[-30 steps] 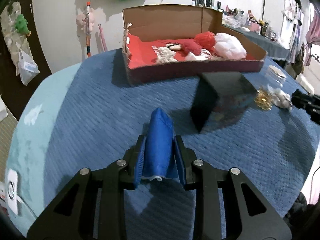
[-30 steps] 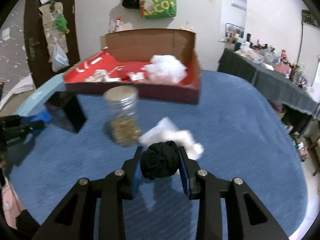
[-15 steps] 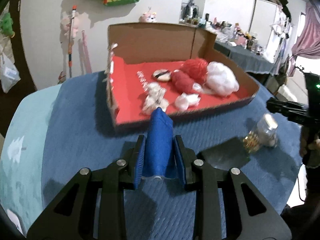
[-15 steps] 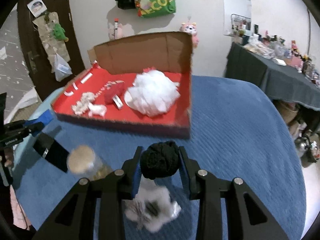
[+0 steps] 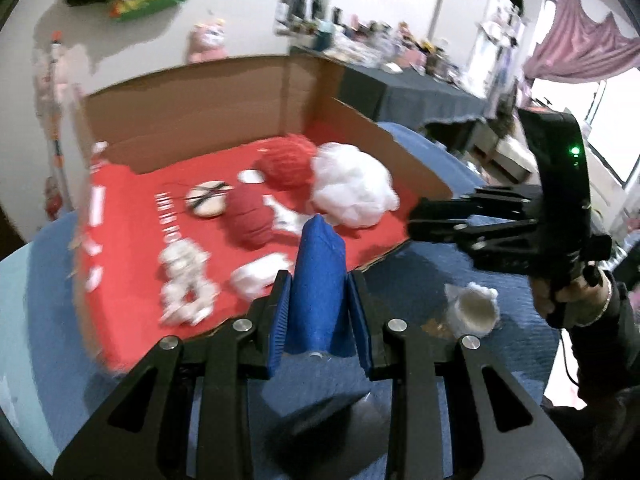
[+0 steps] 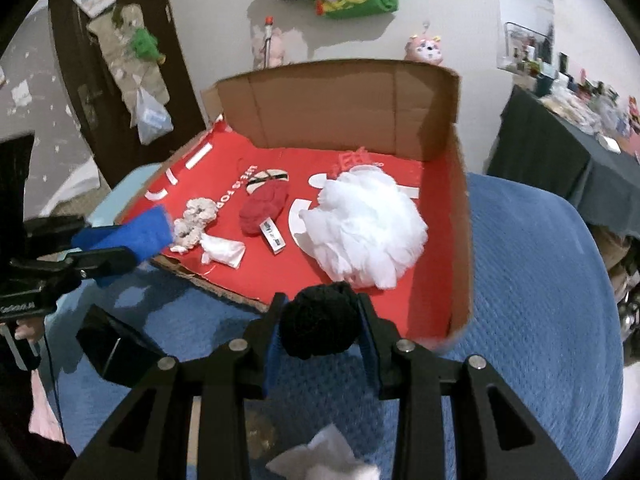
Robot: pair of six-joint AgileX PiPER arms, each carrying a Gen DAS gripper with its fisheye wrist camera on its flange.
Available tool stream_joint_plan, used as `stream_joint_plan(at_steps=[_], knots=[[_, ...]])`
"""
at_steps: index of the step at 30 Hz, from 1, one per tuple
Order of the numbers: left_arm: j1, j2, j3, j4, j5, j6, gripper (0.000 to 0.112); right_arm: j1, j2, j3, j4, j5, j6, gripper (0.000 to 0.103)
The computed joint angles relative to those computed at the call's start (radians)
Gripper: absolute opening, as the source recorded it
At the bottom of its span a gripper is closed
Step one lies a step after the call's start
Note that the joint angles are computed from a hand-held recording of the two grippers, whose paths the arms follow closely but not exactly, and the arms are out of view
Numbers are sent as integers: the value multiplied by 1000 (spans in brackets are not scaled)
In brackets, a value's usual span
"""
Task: Organize soft objects
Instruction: 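Carry the black pom-pom and blue cloth into the box and open both grippers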
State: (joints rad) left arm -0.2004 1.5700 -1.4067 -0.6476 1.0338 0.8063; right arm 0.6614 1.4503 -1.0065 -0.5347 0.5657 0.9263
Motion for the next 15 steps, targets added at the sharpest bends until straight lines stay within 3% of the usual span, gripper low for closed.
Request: stream_joint_plan(at_steps=[6,15], knots=[[-87,173,-188,62,83,-97,27,-33,103,-126,97,94,-187,36],[-129,361,-399,116,182,-216,27,-57,204,-242,156,169,-309,36]])
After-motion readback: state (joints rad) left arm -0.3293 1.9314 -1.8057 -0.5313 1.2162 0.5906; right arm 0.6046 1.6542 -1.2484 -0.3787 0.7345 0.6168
